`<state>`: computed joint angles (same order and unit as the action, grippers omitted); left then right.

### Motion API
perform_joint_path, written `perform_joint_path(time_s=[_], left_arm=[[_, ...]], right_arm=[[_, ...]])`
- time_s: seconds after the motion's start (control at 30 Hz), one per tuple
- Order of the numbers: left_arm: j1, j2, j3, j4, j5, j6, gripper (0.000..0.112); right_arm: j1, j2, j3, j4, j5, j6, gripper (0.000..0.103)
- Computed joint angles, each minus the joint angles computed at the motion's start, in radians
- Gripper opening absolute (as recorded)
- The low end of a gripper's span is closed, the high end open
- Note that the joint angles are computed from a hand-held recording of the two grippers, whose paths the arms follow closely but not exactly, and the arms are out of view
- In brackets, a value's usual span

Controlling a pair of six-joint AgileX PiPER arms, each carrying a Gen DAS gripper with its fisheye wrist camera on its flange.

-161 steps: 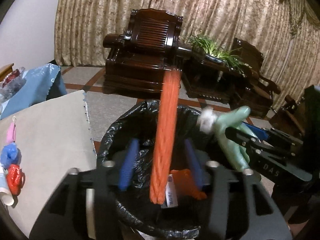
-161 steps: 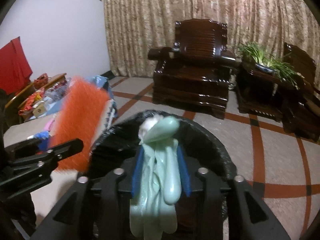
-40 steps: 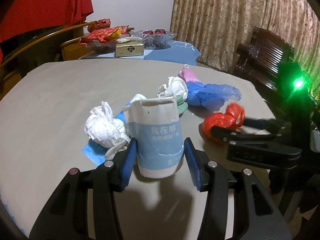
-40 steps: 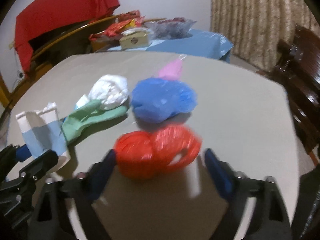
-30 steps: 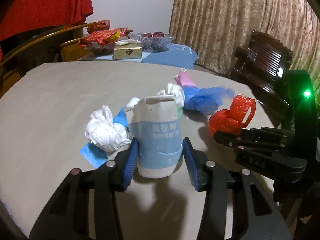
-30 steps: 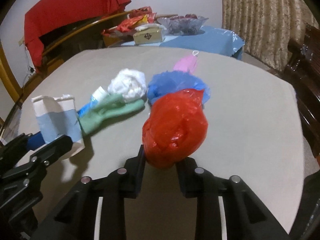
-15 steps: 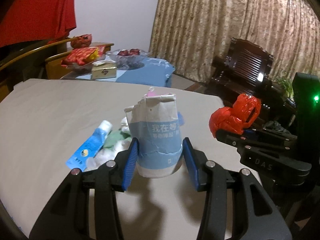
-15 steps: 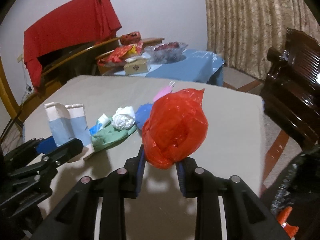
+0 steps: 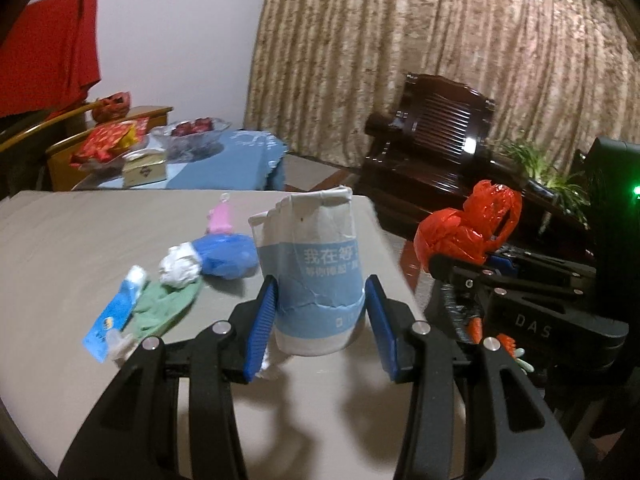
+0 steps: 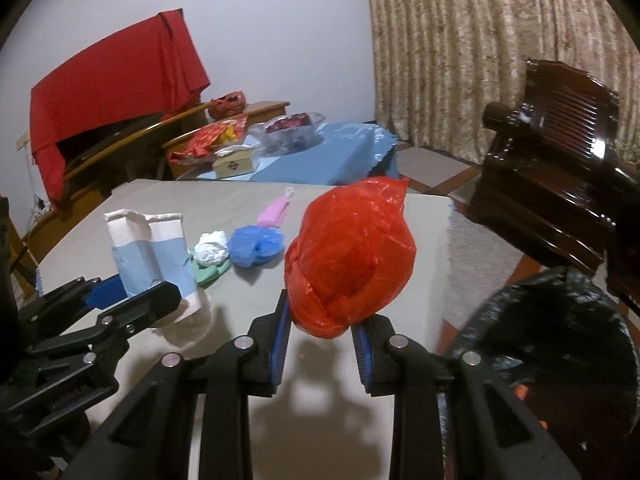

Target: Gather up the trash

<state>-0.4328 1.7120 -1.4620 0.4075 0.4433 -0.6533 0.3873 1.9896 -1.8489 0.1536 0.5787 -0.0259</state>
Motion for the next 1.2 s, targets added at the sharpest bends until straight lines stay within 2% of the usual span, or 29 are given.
perform_joint_path(time_s=[0.3, 0.43, 0.63, 1.03, 1.2], left_arm=[[-0.103, 0.089, -0.096, 0.012, 0.001, 0.011, 0.044], [-0.137, 0.103, -0.087, 0.045, -0.002, -0.027, 0.044], [-0.150, 0.106, -0.073, 0.025, -0.018, 0.001, 0.044], [-0.124, 0.049, 0.023, 0.255, 0.000, -0.235, 0.044], [-0.113, 0.053, 0.029, 0.262, 0.010, -0.252, 0.044]], right_arm=[[-0.065, -0.112, 0.180, -0.042, -0.051, 0.037, 0.029], [-0.083, -0.140, 0.237, -0.071, -0.062, 0.067, 0.029], [-0.106, -0.166, 0.295, -0.092, -0.078, 0.087, 0.029], [-0.078, -0.113, 0.245, -0.094, -0.073, 0.082, 0.029], [-0.065, -0.086, 0.212, -0.108, -0.046, 0.084, 0.029]])
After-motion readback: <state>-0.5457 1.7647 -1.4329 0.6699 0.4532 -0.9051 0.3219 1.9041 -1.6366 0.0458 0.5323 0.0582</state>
